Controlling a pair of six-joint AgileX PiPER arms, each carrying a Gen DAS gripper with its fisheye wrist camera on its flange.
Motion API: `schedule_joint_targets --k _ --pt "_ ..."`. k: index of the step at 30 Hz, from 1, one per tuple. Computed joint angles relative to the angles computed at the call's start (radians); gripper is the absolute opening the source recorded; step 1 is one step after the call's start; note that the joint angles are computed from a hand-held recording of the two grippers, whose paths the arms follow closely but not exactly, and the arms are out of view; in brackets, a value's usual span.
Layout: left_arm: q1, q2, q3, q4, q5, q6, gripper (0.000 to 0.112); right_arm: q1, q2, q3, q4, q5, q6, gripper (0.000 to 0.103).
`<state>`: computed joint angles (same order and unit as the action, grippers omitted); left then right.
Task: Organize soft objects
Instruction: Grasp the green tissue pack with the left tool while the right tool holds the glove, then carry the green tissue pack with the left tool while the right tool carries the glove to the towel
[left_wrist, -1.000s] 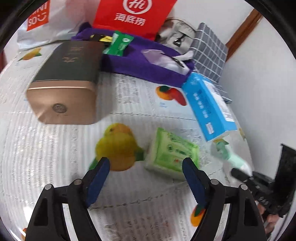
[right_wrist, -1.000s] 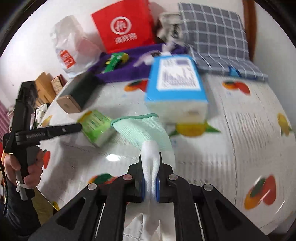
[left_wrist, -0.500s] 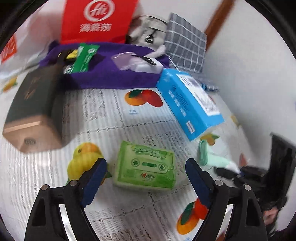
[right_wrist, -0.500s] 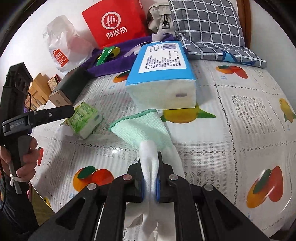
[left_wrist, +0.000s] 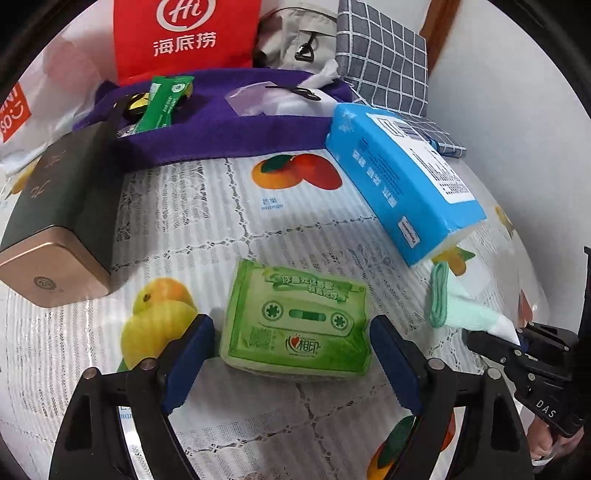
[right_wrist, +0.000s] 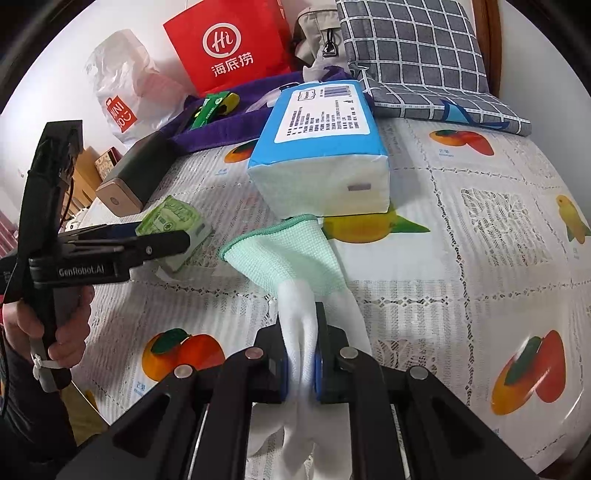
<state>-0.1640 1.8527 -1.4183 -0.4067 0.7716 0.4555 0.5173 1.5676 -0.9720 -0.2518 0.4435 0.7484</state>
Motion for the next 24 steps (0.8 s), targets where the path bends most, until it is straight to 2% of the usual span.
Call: schedule_joint_targets --k 1,7,16,24 --pt "-0.004 -0.007 0.009 0.003 -0.009 0.002 0.075 0.000 0.001 -0.001 -0.003 0.000 0.002 0.011" --pt "0.001 -0.031 0.033 0.002 -0.019 -0.017 0.066 0.017 0.010 -0.017 -0.050 0.021 0.053 0.010" --pt "0.056 -0.107 0.102 -0.049 -0.017 0.044 0.065 0.040 -0.008 -0.042 -0.072 0.040 0.085 0.009" --pt "0.133 -0.162 0.105 -0.065 0.020 0.064 0.065 0.075 -0.018 -0.130 -0.121 0.111 0.106 0.009"
